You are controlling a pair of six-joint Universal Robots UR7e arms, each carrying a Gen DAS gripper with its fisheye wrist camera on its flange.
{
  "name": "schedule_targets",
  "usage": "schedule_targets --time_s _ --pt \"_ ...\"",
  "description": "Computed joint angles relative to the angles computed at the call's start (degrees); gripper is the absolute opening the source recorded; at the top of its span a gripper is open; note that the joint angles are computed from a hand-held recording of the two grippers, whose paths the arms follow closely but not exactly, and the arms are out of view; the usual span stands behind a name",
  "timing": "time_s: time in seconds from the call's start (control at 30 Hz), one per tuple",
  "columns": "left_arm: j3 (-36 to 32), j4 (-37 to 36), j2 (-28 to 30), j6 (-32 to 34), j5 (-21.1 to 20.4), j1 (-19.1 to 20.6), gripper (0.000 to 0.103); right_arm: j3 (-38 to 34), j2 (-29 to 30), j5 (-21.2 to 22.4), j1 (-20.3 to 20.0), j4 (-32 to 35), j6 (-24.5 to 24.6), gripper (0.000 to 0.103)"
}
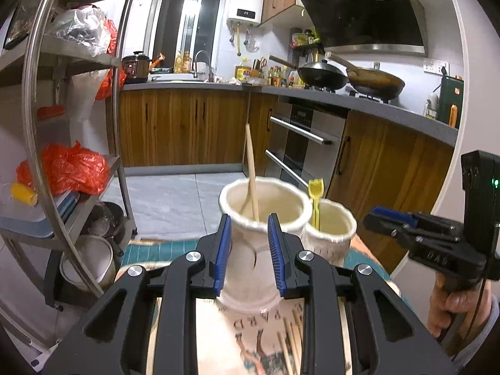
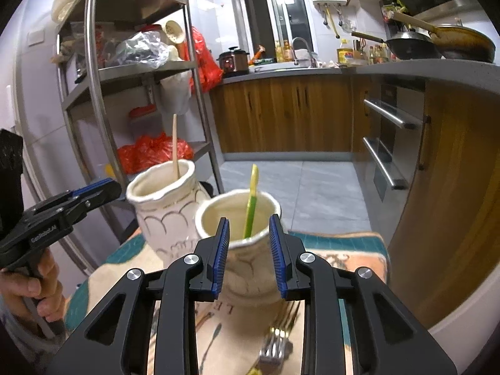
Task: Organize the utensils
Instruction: 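Grasp a silver fork with the right tool while the left tool returns to the chopsticks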
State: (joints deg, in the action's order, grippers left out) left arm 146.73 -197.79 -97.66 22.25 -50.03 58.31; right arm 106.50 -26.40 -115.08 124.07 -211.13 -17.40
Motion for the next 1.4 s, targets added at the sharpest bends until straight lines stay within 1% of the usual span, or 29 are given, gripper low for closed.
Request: schedule_targets --time_s 0.03,0.13,0.17,0.27,0.43,0.53,0.57,0.6,0.7,0.77,0.83,0.93,1.0,1.07,1.13,1.27,1.4 --pt "0.6 0.9 -0.63 -0.57 0.03 0.11 0.024 0.74 -0.29 0.01 -0.08 -0.06 0.45 0.03" --pt "2.77 5.92 -3.34 -3.15 -0.22 1.23 0.024 3.49 -1.12 -0.08 -0.35 -0.82 1.51 0.038" --pt "3.59 7.67 -4.27 -3.91 -0.35 1.74 0.024 4.77 -1.25 -0.46 -0.43 -1.63 1.87 0.042" --pt "5.29 12.92 -6.47 -6.09 -1.94 3.54 0.024 8.45 -2.14 -0.49 -1.18 -1.64 3.85 0.043" --pt "7.69 19.71 -8.41 -8.16 -3.55 4.89 0.024 13.01 -3.25 -0.09 -2.91 0.1 7.4 0.043" --pt "8.6 23.32 -9.11 -8.37 -5.09 5.45 0.024 14.97 -4.22 1.89 -4.42 2.41 9.11 0.042" --pt "8.87 24.45 -9.3 -8.6 -5.36 5.32 0.024 15.34 -4.34 2.24 -4.7 2.77 9.2 0.04" --pt "8.94 24.92 -9.2 -8.71 -5.42 5.17 0.024 15.59 -4.45 2.9 -5.0 3.6 9.49 0.035" --pt "9.7 25.82 -8.79 -8.67 -4.99 4.32 0.024 15.97 -4.58 3.71 -5.47 5.52 10.08 0.027" --pt "10.0 26.01 -8.17 -8.74 -4.54 4.01 0.024 16.47 -4.78 5.72 -6.22 7.08 10.68 0.025" --pt "9.97 26.16 -7.57 -8.67 -4.45 4.15 0.024 16.09 -4.63 5.49 -6.26 8.42 10.86 0.025" --pt "10.31 25.54 -7.2 -8.36 -4.38 4.18 0.024 16.27 -4.92 7.13 -6.82 8.9 11.08 0.022" --pt "10.29 25.08 -6.83 -8.05 -4.29 4.23 0.024 16.49 -5.29 8.83 -7.46 9.2 11.25 0.016" --pt "9.94 24.26 -5.94 -7.53 -4.19 4.48 0.024 16.53 -5.34 8.72 -7.62 9.07 11.21 0.009" --pt "10.02 22.96 -4.89 -7.43 -3.11 3.98 0.024 16.63 -5.33 8.54 -7.8 8.43 11.25 0.009" --pt "10.1 21.65 -3.88 -7.9 -0.28 3.66 0.024 16.6 -5.18 6.54 -7.43 7.48 11.29 0.008" --pt "9.52 22.2 -4.4 -7.78 -0.58 4.74 0.024 16.41 -5.11 3.84 -6.76 7.36 10.86 0.008"
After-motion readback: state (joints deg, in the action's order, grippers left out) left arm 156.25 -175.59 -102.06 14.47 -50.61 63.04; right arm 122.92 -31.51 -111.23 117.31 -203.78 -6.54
